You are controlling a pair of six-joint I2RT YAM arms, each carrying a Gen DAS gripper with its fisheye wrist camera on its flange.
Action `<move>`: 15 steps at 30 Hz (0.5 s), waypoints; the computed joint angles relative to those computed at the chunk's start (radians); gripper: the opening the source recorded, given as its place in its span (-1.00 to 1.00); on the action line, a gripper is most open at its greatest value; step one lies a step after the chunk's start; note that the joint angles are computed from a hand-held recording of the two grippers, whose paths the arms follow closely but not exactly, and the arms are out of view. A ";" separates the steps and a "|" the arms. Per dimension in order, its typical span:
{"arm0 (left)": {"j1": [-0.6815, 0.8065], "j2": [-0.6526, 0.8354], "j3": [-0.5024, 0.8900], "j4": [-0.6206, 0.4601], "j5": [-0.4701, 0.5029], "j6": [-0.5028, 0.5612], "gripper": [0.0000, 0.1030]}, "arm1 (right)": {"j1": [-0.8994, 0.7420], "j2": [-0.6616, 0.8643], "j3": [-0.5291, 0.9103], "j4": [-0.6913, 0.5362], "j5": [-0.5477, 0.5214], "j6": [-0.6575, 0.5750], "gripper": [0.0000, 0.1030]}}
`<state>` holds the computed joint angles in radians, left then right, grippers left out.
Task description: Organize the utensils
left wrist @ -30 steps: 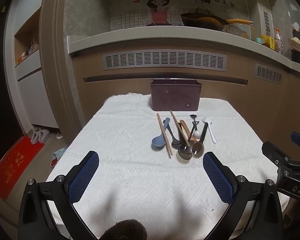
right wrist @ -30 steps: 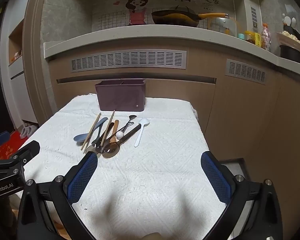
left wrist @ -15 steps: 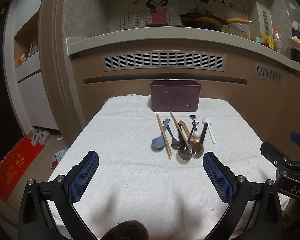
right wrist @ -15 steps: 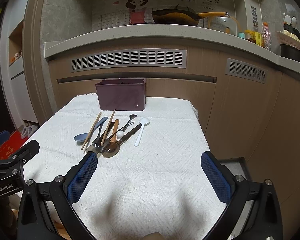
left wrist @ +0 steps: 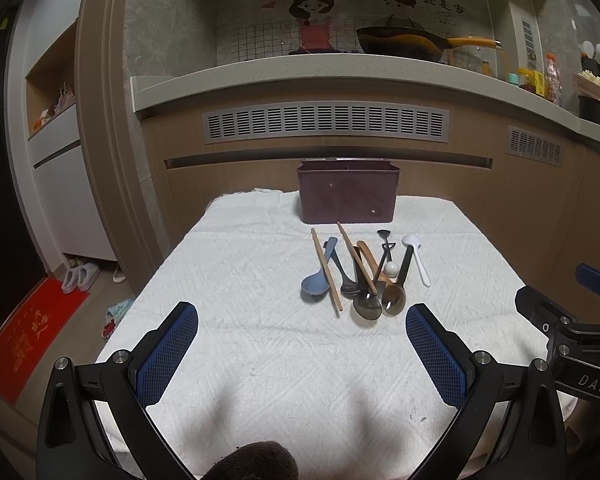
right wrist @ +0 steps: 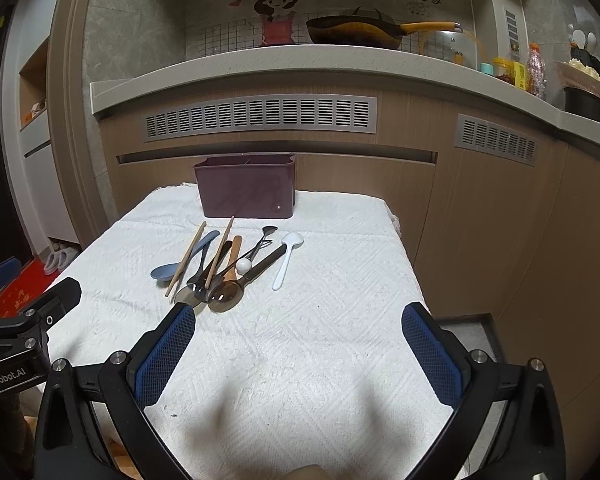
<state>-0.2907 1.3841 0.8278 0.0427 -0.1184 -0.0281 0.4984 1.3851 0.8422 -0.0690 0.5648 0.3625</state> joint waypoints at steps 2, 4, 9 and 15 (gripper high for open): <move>0.000 -0.001 -0.003 0.002 0.000 0.001 1.00 | -0.002 -0.001 -0.001 0.000 -0.003 -0.002 0.99; -0.001 0.000 -0.001 0.001 0.001 0.002 1.00 | -0.002 -0.002 -0.002 0.001 -0.006 -0.004 0.99; -0.007 0.004 0.005 -0.001 -0.004 0.002 1.00 | -0.002 -0.005 -0.006 -0.001 -0.011 -0.005 0.99; -0.010 0.004 0.005 -0.002 -0.005 0.004 1.00 | -0.006 -0.002 -0.004 -0.005 -0.022 0.001 0.99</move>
